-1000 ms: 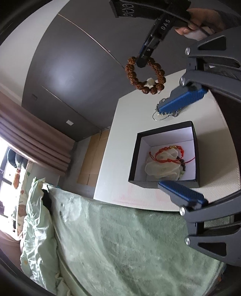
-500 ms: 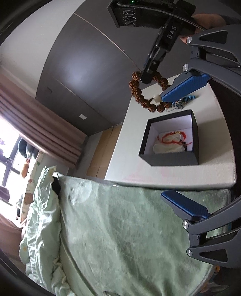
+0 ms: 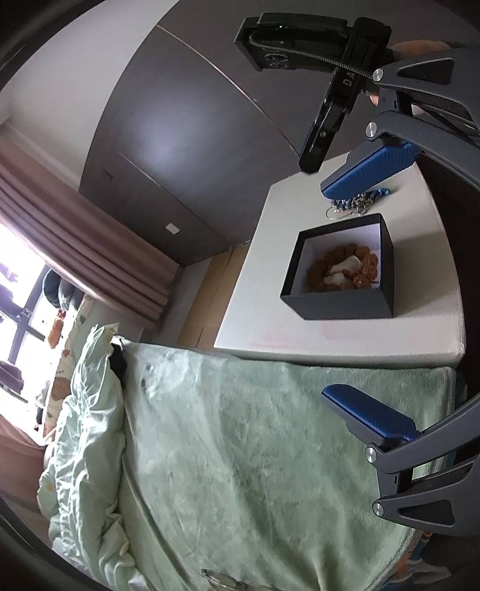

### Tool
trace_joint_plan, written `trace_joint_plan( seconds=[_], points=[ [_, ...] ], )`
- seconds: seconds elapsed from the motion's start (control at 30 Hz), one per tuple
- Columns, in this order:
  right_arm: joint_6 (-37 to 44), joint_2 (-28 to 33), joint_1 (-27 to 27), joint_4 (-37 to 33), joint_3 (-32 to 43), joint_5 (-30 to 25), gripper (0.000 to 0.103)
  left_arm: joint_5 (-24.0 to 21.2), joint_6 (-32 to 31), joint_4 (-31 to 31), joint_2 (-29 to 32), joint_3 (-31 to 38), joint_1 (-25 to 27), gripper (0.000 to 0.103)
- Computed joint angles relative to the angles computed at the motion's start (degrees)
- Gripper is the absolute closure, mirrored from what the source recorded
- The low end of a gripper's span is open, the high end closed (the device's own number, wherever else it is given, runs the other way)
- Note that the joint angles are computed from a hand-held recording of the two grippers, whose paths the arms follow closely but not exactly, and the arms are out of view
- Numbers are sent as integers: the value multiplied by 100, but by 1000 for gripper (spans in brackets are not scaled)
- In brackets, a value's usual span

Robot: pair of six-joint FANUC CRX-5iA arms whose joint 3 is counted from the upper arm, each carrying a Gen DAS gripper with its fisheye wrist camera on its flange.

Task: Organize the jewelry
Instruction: 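Grasp the brown bead bracelet with the right gripper and place it in the box, then grasp the blue beaded pendant with the right gripper and lift it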

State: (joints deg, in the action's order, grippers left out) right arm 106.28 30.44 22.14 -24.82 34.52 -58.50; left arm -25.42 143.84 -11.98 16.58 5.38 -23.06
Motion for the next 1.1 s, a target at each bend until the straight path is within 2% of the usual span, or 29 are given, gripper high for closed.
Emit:
trace_joint_plan(
  seconds=[0.37, 0.47, 0.8, 0.87, 1.03, 1.1],
  points=[
    [-56, -512, -535, -109, -663, 320, 40, -137, -740, 270, 420, 583, -239, 3],
    [-78, -595, -685, -186, -800, 383, 40, -314, -938, 241, 591, 882, -332, 3],
    [-48, -557, -1129, -620, -951, 384, 40, -683, -1587, 420, 1172, 1701, -560, 3],
    [-20, -490, -1194, -699, -917, 347, 40, -733, -1600, 412, 1244, 1806, -581, 4],
    [87, -136, -1230, -711, -609, 142, 41, -1026, -1893, 678, 1544, 2195, -554, 22],
    [126, 4, -1211, -685, -487, 70, 41, -1109, -2009, 818, 1644, 2300, -522, 25]
  ],
)
